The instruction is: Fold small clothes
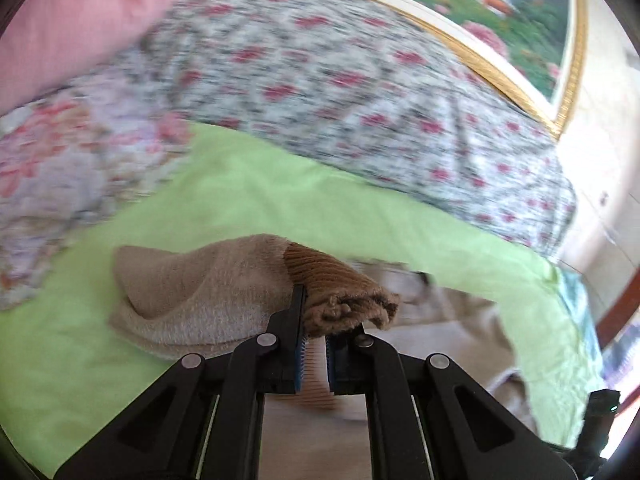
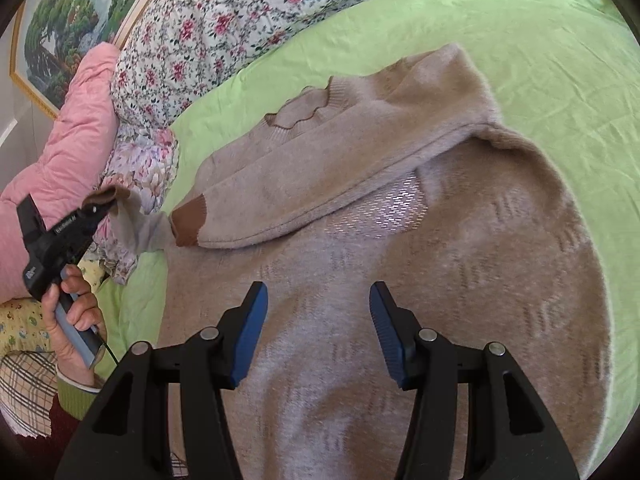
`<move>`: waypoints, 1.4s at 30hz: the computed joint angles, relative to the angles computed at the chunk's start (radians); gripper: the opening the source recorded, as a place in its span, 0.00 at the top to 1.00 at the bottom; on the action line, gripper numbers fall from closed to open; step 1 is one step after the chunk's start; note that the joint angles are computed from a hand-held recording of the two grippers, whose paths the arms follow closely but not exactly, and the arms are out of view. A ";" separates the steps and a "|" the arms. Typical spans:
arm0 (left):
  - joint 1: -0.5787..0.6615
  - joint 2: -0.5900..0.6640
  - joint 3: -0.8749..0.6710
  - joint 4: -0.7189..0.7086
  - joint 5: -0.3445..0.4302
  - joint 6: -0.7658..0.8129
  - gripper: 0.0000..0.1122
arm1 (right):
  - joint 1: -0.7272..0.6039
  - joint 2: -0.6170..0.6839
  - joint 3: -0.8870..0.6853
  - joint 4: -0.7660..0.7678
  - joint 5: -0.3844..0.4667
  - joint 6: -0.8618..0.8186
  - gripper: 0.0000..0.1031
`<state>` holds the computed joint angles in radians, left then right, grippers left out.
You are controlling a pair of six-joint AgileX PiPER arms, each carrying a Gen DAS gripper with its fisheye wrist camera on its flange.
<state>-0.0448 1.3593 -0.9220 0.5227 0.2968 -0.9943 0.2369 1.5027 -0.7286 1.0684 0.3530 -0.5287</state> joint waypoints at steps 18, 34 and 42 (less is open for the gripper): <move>-0.307 0.587 -0.426 -0.108 0.034 0.029 0.87 | -0.237 -0.087 0.134 0.147 0.081 -0.202 0.47; -0.069 0.074 0.161 0.245 0.080 -0.280 0.55 | -0.052 0.106 -0.119 0.216 0.043 -0.212 0.47; 0.221 0.176 0.150 -0.083 -0.034 0.151 0.55 | -0.057 0.404 -0.430 0.184 0.161 -0.059 0.47</move>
